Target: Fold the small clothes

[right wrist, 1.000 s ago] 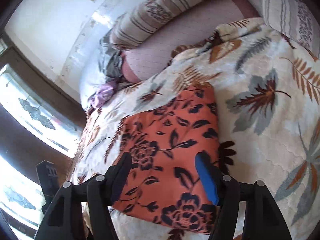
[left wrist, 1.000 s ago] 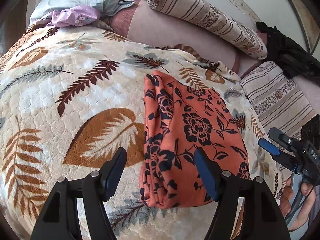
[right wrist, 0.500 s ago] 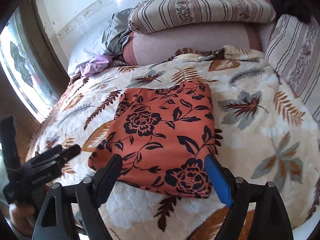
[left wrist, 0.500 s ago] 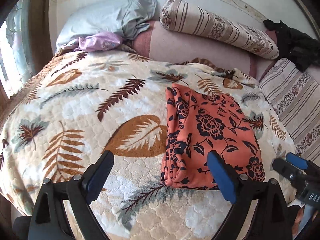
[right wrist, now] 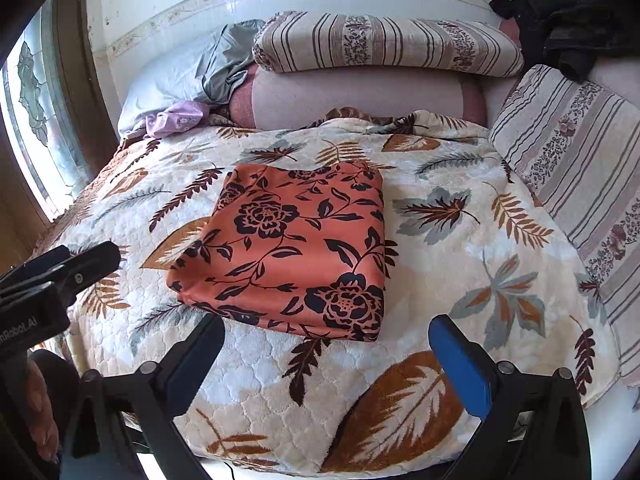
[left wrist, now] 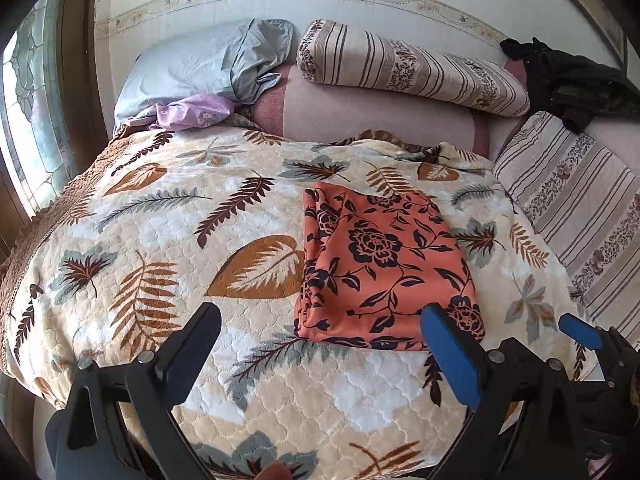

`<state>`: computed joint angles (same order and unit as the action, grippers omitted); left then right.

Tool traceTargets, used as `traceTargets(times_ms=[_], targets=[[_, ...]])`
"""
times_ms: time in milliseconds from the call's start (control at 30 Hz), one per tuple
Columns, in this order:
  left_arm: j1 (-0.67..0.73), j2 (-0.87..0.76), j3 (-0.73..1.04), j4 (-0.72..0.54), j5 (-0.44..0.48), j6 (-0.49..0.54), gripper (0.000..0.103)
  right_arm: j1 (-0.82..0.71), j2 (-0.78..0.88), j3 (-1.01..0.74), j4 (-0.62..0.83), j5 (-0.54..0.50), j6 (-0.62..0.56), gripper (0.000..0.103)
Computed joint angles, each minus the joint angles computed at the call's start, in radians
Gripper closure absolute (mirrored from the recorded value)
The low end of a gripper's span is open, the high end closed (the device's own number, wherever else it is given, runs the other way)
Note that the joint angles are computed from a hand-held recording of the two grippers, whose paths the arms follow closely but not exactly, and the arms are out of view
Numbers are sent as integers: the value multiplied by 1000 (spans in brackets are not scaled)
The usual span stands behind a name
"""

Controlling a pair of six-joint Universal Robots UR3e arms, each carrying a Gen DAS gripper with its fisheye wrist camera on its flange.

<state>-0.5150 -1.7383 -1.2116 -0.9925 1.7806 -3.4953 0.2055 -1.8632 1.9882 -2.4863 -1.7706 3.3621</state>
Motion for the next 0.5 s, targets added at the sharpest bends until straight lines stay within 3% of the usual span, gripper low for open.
traceTargets(times_ms=[267, 500], targets=[[-47, -9, 66, -73, 68, -23, 2, 1, -21, -23, 27, 12, 5, 0], [-73, -12, 61, -46, 125, -10, 2, 46, 17, -48, 46, -52, -3, 0]])
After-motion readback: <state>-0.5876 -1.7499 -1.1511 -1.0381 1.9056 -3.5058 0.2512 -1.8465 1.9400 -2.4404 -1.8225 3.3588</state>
